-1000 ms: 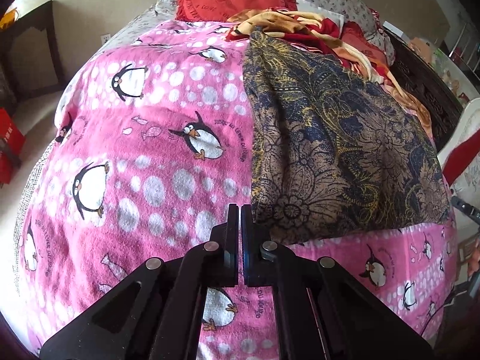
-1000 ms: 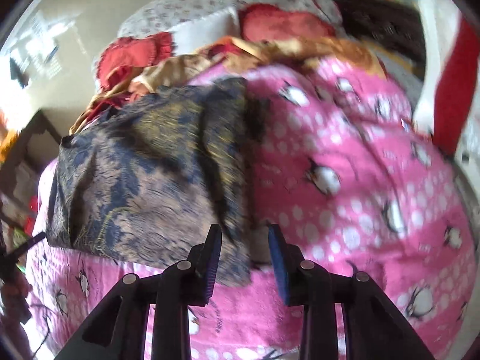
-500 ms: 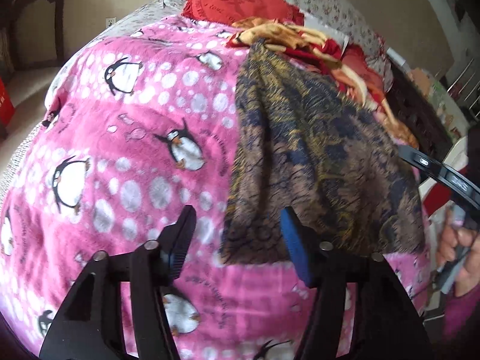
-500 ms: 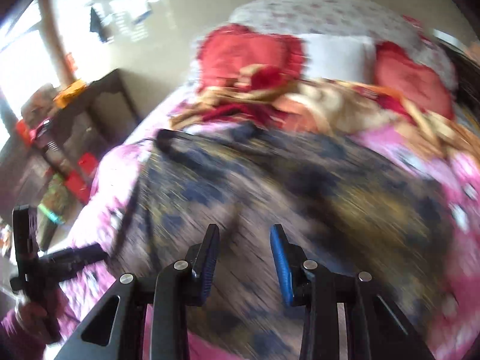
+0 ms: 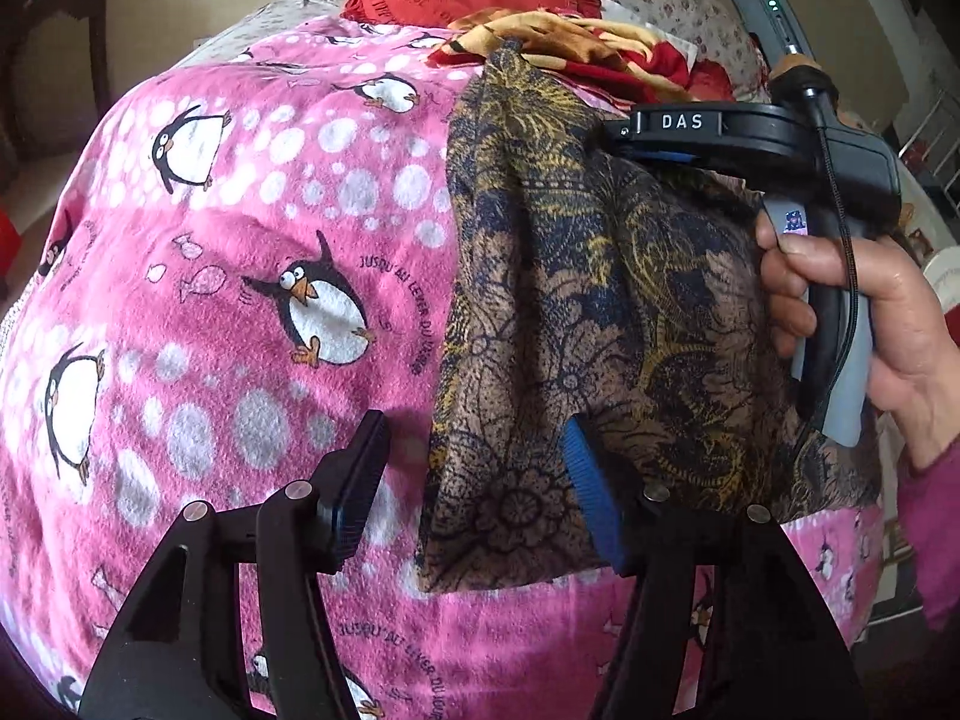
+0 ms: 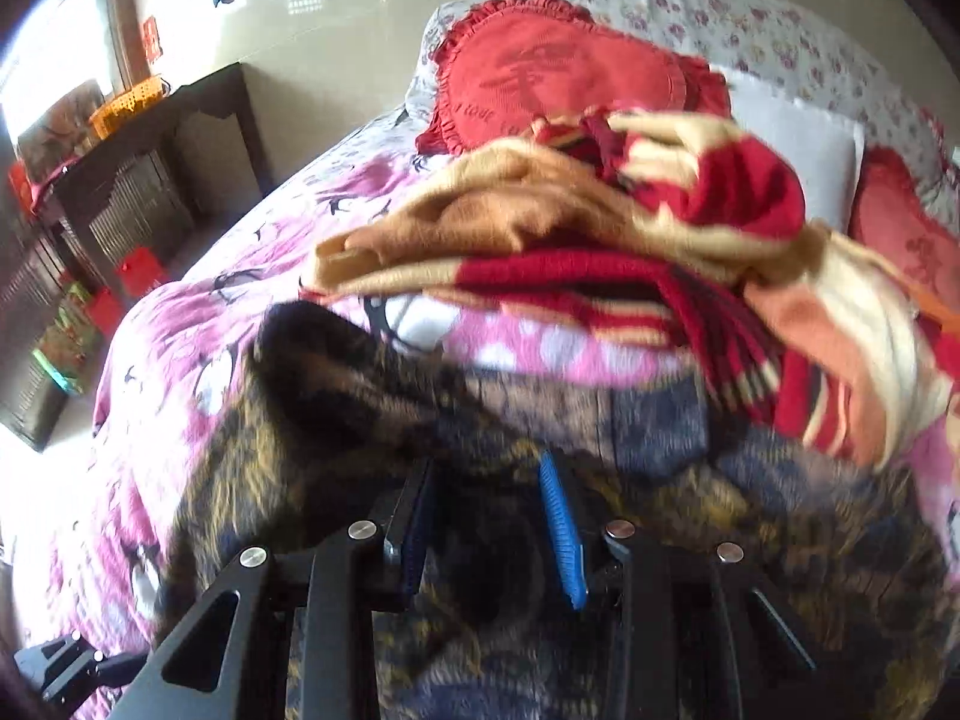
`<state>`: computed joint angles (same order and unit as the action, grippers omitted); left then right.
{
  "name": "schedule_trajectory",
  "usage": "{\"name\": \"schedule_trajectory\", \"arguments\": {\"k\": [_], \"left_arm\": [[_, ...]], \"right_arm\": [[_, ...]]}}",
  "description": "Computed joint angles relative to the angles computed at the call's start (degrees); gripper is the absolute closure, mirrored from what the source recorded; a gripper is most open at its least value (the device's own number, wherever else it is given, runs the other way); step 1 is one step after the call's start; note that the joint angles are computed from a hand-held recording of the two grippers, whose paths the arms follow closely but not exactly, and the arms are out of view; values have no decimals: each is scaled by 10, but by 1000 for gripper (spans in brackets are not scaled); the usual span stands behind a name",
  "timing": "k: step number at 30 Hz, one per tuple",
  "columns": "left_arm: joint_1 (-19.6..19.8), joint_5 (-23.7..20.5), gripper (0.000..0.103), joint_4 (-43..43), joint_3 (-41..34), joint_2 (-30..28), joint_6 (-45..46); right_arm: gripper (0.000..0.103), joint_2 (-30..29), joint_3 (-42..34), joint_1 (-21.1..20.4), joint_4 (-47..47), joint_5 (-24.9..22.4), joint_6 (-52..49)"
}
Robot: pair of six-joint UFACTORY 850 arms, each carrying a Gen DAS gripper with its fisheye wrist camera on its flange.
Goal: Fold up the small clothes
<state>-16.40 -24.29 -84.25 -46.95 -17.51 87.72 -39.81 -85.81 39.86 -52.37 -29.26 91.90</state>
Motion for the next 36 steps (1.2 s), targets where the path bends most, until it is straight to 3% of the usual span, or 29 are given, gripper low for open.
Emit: {"name": "schedule_trajectory", "arguments": {"k": [2, 4, 5, 6, 9, 11, 13, 15, 17, 19, 24, 27, 28, 29, 30, 31, 33, 36], "left_arm": [[9, -21, 42, -13, -3, -6, -5], [18, -42, 38, -36, -4, -11, 4], [20, -51, 34, -51, -2, -13, 13], [22, -60, 30, -67, 0, -14, 24], [24, -75, 25, -96, 5, -15, 43], [24, -77, 25, -105, 7, -15, 50], [24, -81, 24, -108, 10, -12, 55], [27, -88, 24, -115, 12, -13, 62], [30, -98, 20, -119, 10, -17, 66], [31, -110, 15, -119, 5, -23, 68], [9, -75, 12, -143, 2, -20, 99], [-1, -58, 15, -129, -2, -18, 90], [-1, -62, 24, -119, -3, -18, 80], [1, -72, 58, -95, -8, -20, 58], [0, -76, 74, -61, -16, -23, 25], [-1, -78, 75, -52, -15, -20, 15], [-2, -75, 88, -67, -3, -2, 39], [-4, -81, 91, -76, 14, 33, 61]], "right_arm": [[67, 5, -11, -2, 24, 12, -12], [41, 12, -16, -2, 17, 40, 5], [22, 7, -33, 0, 35, 40, -14], [16, 0, -52, 0, 72, 38, -58], [16, -60, -146, 1, 220, -7, -238], [16, -132, -256, 1, 308, -114, -354], [14, -185, -331, 1, 332, -183, -395], [9, -204, -354, 2, 327, -199, -389], [9, -200, -343, 1, 318, -187, -375], [16, -181, -310, -2, 320, -156, -370], [62, -130, -240, -13, 332, -111, -377], [82, -95, -192, -13, 340, -70, -383], [82, -81, -172, -13, 343, -51, -385], [85, -71, -160, -12, 335, -44, -376], [85, -60, -146, -10, 325, -35, -367], [85, -51, -134, -8, 318, -25, -359], [86, -29, -109, -3, 297, -11, -337], [86, 2, -73, -1, 271, 13, -306]]}}
